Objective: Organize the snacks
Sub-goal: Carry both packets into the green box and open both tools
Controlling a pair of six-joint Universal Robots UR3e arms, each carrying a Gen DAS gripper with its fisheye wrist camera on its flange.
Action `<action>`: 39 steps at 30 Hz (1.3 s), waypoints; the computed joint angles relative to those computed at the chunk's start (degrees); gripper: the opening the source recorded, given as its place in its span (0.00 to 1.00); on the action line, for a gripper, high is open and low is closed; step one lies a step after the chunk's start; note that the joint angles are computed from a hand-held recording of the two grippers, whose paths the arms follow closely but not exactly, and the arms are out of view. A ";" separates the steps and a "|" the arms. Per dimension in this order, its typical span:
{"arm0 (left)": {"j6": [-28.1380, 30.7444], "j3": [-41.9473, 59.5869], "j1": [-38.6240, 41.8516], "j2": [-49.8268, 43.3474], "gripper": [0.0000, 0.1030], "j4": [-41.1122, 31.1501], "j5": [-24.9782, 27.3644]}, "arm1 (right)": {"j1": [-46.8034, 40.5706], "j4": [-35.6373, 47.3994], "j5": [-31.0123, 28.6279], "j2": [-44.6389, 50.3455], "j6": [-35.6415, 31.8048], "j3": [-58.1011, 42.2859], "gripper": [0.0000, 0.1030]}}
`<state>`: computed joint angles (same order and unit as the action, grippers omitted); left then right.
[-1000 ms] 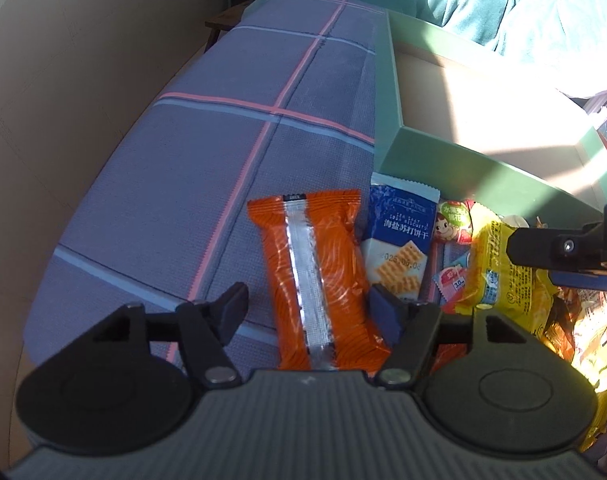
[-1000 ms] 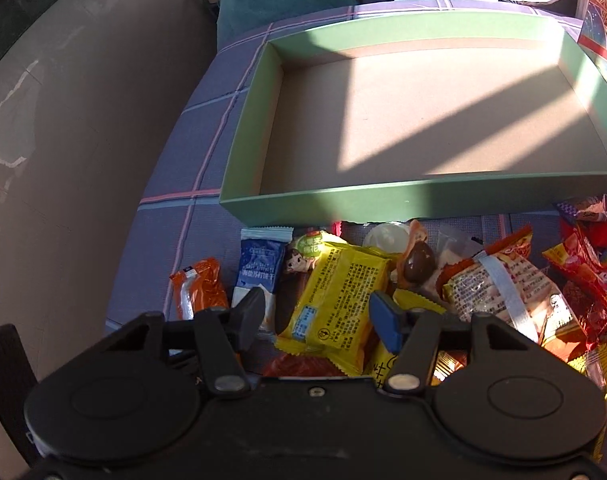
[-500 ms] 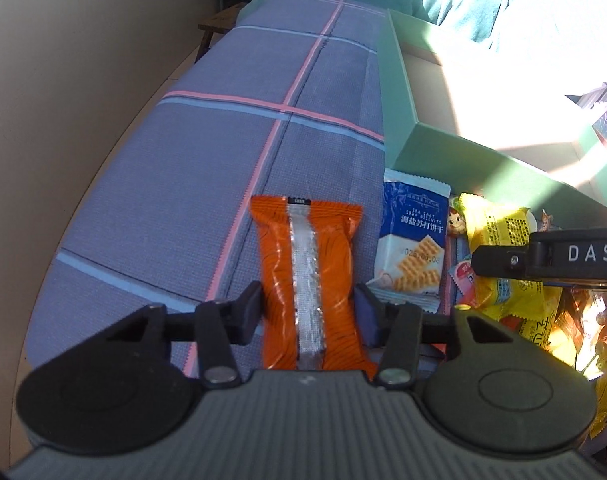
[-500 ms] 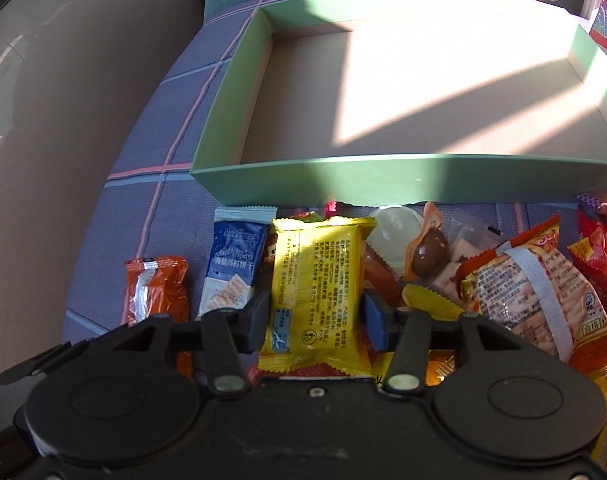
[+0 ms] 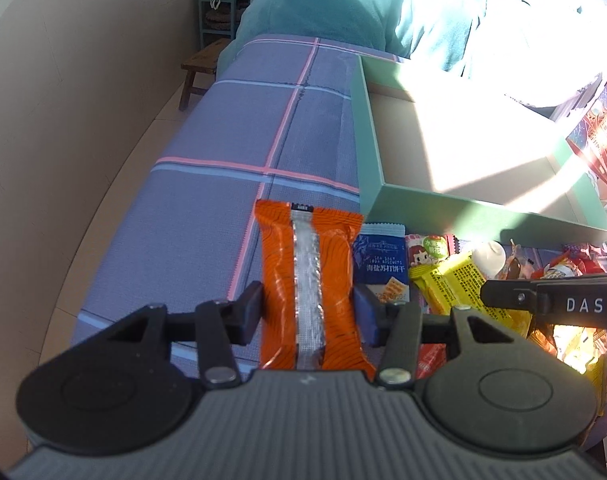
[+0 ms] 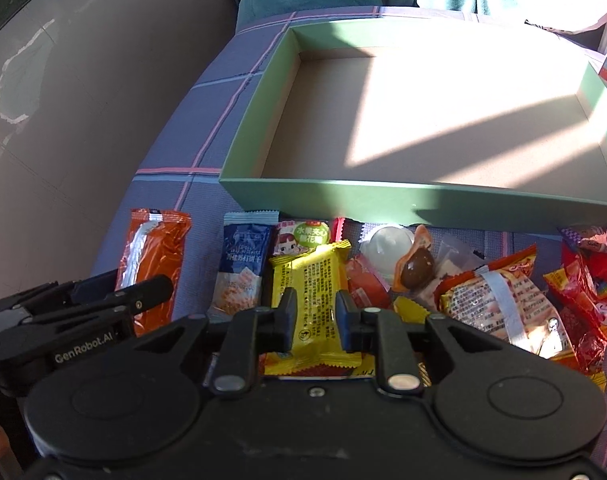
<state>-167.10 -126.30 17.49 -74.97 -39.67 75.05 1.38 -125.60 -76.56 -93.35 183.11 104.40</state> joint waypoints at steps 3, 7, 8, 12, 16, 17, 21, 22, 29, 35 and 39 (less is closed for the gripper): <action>-0.26 -0.99 0.91 0.05 0.47 -1.11 0.12 | 2.38 -1.76 -2.04 1.63 0.49 -0.68 0.73; 0.58 -2.44 2.53 1.65 0.47 -2.75 -0.63 | 6.80 -4.60 -6.02 7.47 -1.00 -3.40 0.72; 0.96 -2.69 2.91 2.08 0.47 -2.96 -0.76 | 7.63 -4.49 -7.03 9.03 -0.98 -4.21 0.71; 2.41 -2.95 4.65 3.06 0.47 -4.33 -1.25 | 9.66 -9.03 -10.61 11.02 -1.93 -2.19 0.45; 3.19 -2.23 5.35 3.60 0.47 -5.78 -2.46 | 5.15 -6.69 -4.24 6.00 -1.32 0.60 0.45; 3.26 -1.94 5.35 3.78 0.47 -6.06 -2.86 | 4.45 -6.24 -3.44 4.79 -1.65 1.09 0.45; 3.86 1.53 4.54 3.79 0.47 -8.92 -5.59 | -0.51 -1.66 1.85 -1.68 -3.31 1.55 0.45; 3.95 3.12 3.69 2.88 0.47 -9.15 -6.04 | -1.78 -1.09 2.88 -2.48 -3.70 1.03 0.45; -1.96 23.64 -8.05 -15.99 0.47 -2.83 -4.93 | -8.32 -1.71 6.24 8.58 -0.60 -13.71 0.45; -6.21 52.34 -16.80 -40.42 0.47 -4.74 -0.19 | -10.29 -1.91 7.09 22.60 3.00 -28.28 0.45; -8.12 69.73 -18.73 -53.15 0.47 -11.99 0.84 | -10.68 0.39 6.87 31.42 4.13 -39.03 0.45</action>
<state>-175.22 -56.57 -1.24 -128.13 -51.66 75.89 -9.30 -125.21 -69.69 -61.93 187.24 65.37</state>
